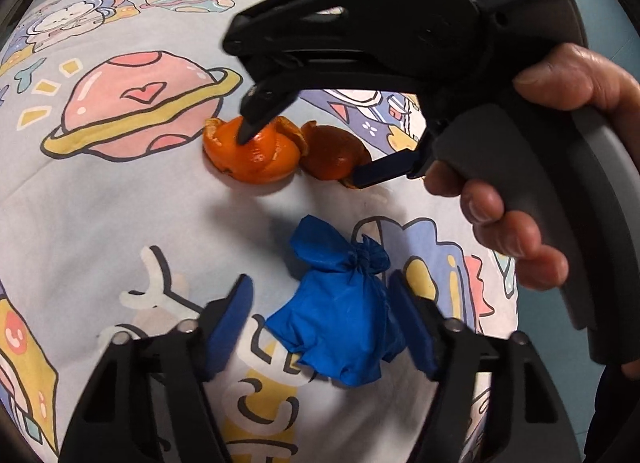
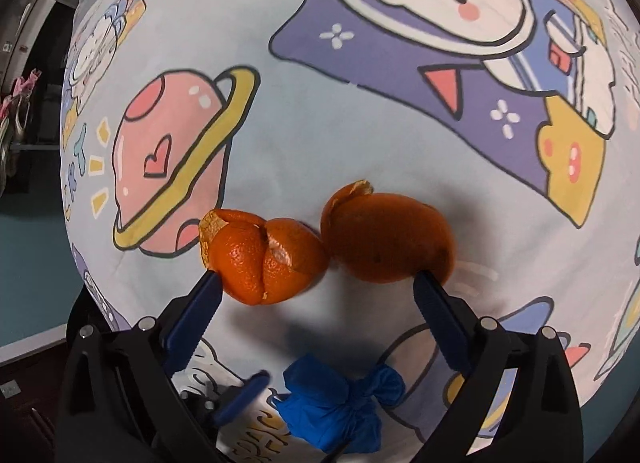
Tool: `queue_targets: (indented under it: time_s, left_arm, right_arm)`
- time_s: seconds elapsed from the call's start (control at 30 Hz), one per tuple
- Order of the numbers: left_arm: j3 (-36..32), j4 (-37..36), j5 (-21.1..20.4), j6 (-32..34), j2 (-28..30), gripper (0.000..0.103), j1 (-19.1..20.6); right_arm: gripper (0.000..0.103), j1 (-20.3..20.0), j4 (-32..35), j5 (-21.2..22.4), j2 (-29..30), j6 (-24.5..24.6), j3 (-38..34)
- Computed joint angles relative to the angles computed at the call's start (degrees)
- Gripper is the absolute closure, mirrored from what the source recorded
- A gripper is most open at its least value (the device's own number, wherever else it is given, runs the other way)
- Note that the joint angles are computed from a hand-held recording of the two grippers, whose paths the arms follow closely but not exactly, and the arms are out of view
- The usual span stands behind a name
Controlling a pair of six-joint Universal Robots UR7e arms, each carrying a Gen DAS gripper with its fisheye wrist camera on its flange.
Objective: Collect trash
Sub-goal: 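Grasp the blue glove with the left tool while the right tool grasps the orange peel pieces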
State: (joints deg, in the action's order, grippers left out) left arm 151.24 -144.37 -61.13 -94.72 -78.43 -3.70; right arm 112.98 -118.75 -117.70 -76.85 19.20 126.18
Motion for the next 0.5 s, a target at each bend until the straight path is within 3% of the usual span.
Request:
queue_targets:
  time_s: [0.03, 0.1, 0.2, 0.3, 0.5]
  left_arm:
    - [0.0, -0.9, -0.2, 0.6, 0.5, 0.050, 0.4]
    - [0.0, -2.5, -0.5, 1.5, 1.5, 0.066, 1.0]
    - [-0.1, -4.7, -1.2, 2.6, 2.8, 0.081, 1.8]
    - [-0.6, -5.7, -1.2, 3.3, 4.7, 0.088, 1.5]
    - [-0.6, -6.5, -1.8, 3.6, 4.2, 0.092, 0.5]
  right_arm:
    - [0.012, -0.2, 0.4, 0.8, 0.0, -0.2, 0.0]
    - [0.019, -0.7, 1.0, 2.5, 0.4, -0.6, 0.0]
    - [0.032, -0.3, 0.7, 3.6, 0.8, -1.8, 0.2]
    - [0.058, -0.8, 0.2, 6.4, 0.8, -3.1, 0.1]
    - [0.068, -1.0, -0.3, 7.4, 0.6, -2.7, 0.0]
